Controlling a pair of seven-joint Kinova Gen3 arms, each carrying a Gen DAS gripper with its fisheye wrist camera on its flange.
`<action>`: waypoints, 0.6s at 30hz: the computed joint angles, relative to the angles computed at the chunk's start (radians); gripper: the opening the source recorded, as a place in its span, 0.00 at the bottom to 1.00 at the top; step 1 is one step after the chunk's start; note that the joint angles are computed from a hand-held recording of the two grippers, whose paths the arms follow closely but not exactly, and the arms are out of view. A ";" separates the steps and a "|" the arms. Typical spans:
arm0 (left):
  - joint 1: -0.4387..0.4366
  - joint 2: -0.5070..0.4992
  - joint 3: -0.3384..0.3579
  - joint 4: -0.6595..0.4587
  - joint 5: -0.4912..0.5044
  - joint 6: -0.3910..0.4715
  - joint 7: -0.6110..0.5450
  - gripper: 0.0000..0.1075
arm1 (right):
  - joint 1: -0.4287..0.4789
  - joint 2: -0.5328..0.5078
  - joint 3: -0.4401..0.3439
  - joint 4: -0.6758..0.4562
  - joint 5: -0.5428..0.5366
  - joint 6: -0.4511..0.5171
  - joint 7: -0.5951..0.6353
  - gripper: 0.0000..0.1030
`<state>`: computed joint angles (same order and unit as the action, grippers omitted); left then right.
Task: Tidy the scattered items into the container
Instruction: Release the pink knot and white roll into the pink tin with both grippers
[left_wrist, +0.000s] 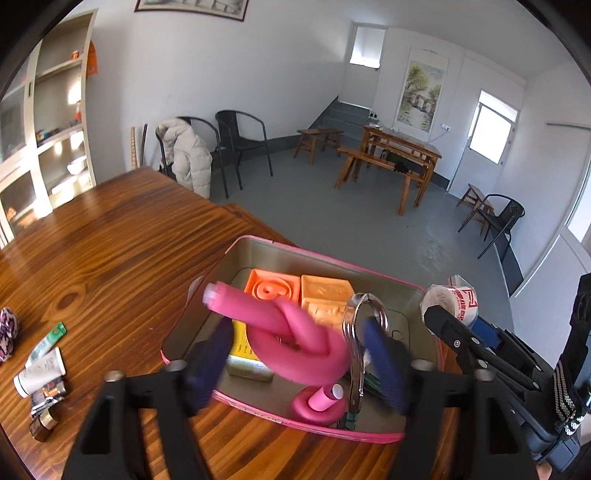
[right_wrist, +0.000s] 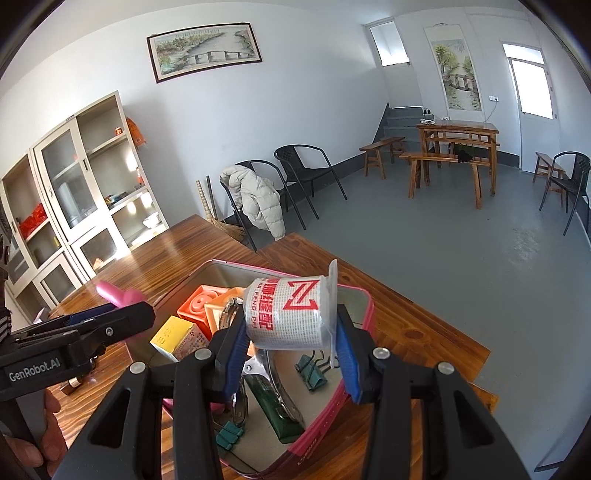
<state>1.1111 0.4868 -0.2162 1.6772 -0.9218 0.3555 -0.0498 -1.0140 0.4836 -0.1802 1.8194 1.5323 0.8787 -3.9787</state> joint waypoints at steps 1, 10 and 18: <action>0.022 0.000 -0.029 0.010 -0.013 -0.003 0.040 0.89 | 0.003 0.001 -0.001 -0.001 -0.003 -0.006 0.004 0.49; 0.033 -0.038 -0.070 0.099 -0.071 -0.024 0.187 0.89 | 0.006 -0.001 -0.003 0.002 0.004 -0.024 -0.015 0.54; 0.004 -0.079 -0.045 0.183 -0.177 -0.020 0.344 0.89 | -0.011 0.009 -0.005 -0.016 0.015 -0.033 -0.007 0.60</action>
